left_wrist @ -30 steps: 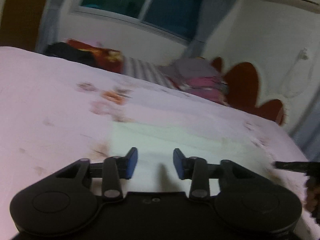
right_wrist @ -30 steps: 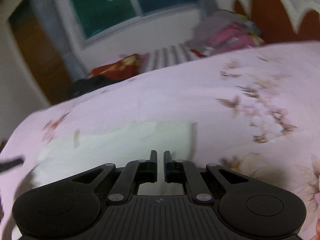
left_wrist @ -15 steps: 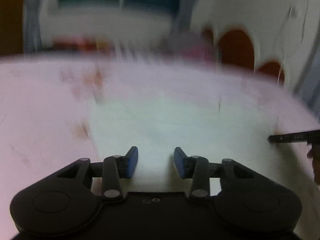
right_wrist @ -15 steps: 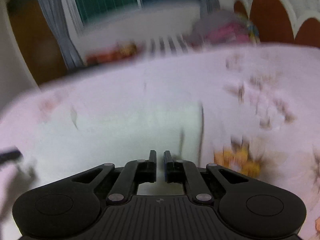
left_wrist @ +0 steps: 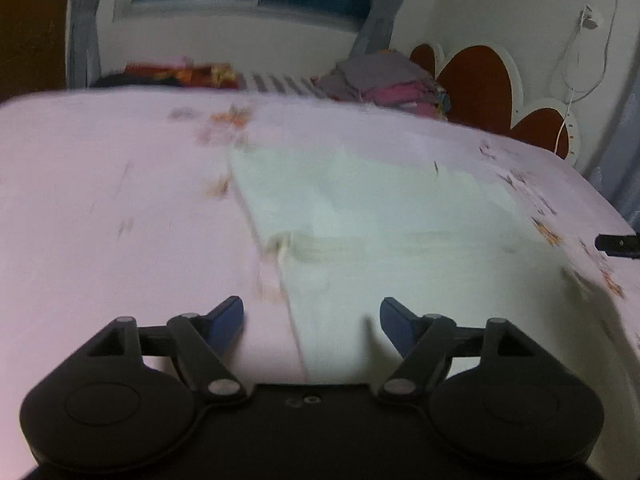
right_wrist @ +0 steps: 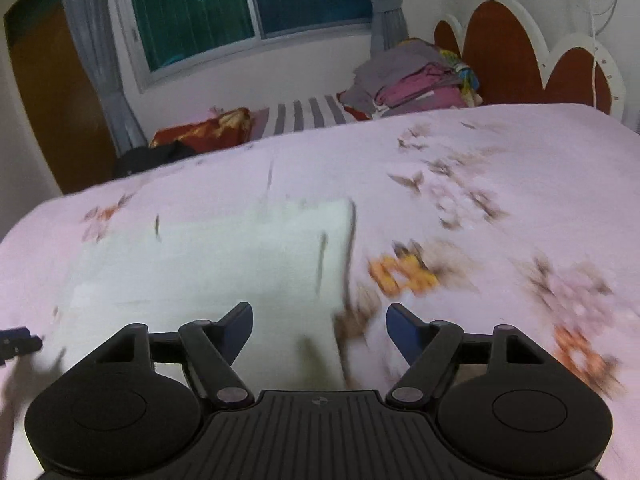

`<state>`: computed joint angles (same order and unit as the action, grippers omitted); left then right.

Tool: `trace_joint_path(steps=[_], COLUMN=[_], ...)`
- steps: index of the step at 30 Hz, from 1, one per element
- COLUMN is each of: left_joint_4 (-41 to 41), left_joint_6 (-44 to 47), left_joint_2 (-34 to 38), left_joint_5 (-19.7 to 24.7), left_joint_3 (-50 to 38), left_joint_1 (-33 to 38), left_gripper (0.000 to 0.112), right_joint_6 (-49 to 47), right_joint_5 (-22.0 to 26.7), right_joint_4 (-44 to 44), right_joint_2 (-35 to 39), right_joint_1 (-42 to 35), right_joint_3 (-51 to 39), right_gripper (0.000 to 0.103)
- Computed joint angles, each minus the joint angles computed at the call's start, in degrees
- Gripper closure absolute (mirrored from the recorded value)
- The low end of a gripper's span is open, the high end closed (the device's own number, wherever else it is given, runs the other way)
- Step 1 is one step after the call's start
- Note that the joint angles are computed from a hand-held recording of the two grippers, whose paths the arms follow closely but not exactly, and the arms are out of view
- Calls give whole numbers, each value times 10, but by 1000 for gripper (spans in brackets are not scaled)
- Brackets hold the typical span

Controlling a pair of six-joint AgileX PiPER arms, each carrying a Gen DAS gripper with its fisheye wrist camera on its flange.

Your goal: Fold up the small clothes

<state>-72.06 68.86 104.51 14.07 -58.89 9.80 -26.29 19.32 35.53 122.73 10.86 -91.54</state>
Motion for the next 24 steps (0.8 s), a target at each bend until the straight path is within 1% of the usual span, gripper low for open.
trace_joint_path(steps=[1,2,4,5,6,7,9,12,13,14,15,16,17,19,20,22,23,24], left_joint_4=[-9,-5,9,5,-5,-20,-39,19,22,4,-31,-65,-85,-125,-148,-170,-170,-174], left_joint_6=[9,6,-14,-16,-14,-15,-27,-134,-151,-145,-120,-92,-79,-48,-25,6,9,13], left_joint_2=[-23,-44,-87,-110,-132,-163,-209,-278,-294,-310,-324,-334,-342,-350,-347,-340,-337,-333], left_joint_5=[-1,-2,-11,-12,-15,-30,-34,-42,-30,-13,10,42,67,118,143,175,181,177], left_joint_3=[33,62,122,153,181,218,268,327,341,355,371,386,398,423,435,447,448,443], left_joint_1=[3,4,1,-1,-5,-19,-37,-71,-72,-67,-53,-32,-14,25,44,69,71,64], left_gripper=[39,40,47,48,49,49,49,49,50,50,50,52,54,62,63,63,63,69], right_joint_6=[-45,-79,-119,-147,-196,-222,-287,-361,-379,-395,-414,-433,-441,-453,-456,-465,-466,-466], right_joint_5=[0,6,21,28,41,50,84,134,157,192,219,243,278,331,349,379,392,401], right_joint_4=[40,71,102,127,170,192,252,315,327,336,347,357,356,348,344,339,338,340], right_joint_2=[-25,-45,-75,-99,-115,-131,-153,-193,-199,-200,-200,-207,-206,-204,-202,-198,-196,-190], right_joint_1=[-11,-20,-36,-44,-57,-67,-97,-146,-164,-188,-208,-228,-249,-278,-287,-302,-307,-307], right_joint_3=[38,68,125,160,192,221,277,368,389,408,424,443,455,473,480,492,495,494], right_gripper=[31,40,50,51,51,51,50,50,50,50,50,50,50,51,51,51,51,51])
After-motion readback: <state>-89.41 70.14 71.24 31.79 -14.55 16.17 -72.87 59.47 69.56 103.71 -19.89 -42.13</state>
